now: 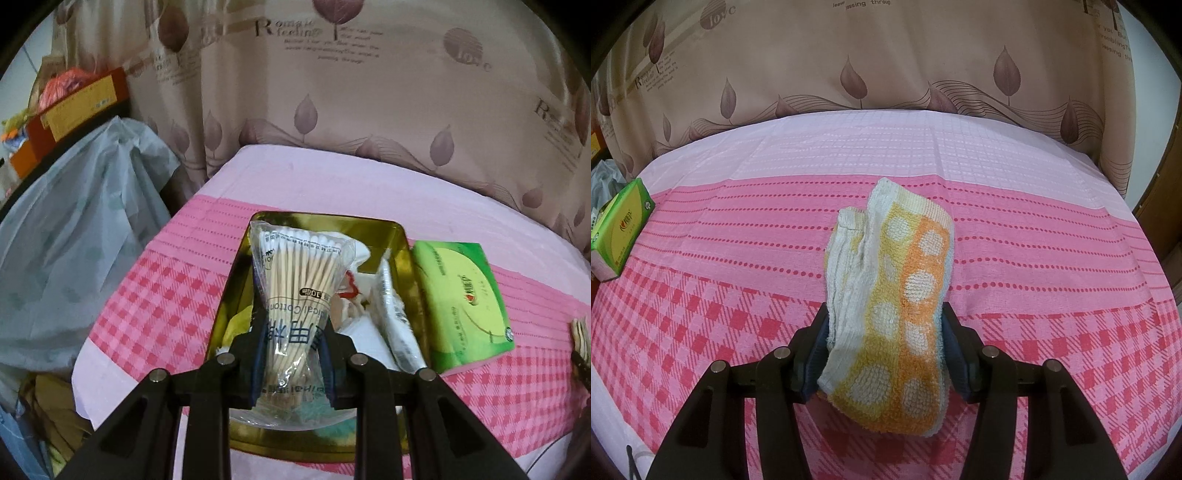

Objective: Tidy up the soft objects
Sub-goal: 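Carry the cotton swab bag into the gold tin and open the left gripper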

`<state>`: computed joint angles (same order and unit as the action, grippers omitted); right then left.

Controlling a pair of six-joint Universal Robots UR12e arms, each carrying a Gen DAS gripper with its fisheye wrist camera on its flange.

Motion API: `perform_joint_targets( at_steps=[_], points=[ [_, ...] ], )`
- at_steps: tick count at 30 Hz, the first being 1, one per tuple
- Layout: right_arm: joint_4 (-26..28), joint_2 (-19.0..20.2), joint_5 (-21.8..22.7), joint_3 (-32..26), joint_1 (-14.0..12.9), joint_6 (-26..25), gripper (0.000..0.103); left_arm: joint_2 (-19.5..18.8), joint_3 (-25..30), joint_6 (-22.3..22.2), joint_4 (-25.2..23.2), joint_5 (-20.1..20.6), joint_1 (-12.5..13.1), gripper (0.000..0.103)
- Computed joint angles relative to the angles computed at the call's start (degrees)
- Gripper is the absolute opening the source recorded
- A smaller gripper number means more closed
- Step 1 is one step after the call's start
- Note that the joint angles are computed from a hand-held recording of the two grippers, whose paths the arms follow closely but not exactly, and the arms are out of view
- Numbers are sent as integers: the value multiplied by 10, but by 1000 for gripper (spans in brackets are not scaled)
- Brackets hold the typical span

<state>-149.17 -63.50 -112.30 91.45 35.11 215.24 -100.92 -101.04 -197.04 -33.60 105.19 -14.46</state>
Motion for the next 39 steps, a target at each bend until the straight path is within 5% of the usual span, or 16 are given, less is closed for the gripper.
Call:
perform_joint_targets(
  at_steps=[15, 17, 21, 26, 39],
  points=[
    [2, -1, -1, 0, 0, -1, 53, -32, 29, 3, -27, -4, 13, 26],
    [2, 0, -1, -1, -1, -2, 53, -33, 29, 4, -31, -2, 13, 31],
    [2, -1, -1, 0, -1, -3, 53, -30, 28, 0, -42, 6, 15, 58],
    [4, -1, -2, 0, 0, -3, 53, -12, 15, 3, -29, 1, 15, 58],
    [2, -2, 0, 2, 0, -2, 55, 38, -45, 18, 32, 111, -25, 58]
  ],
)
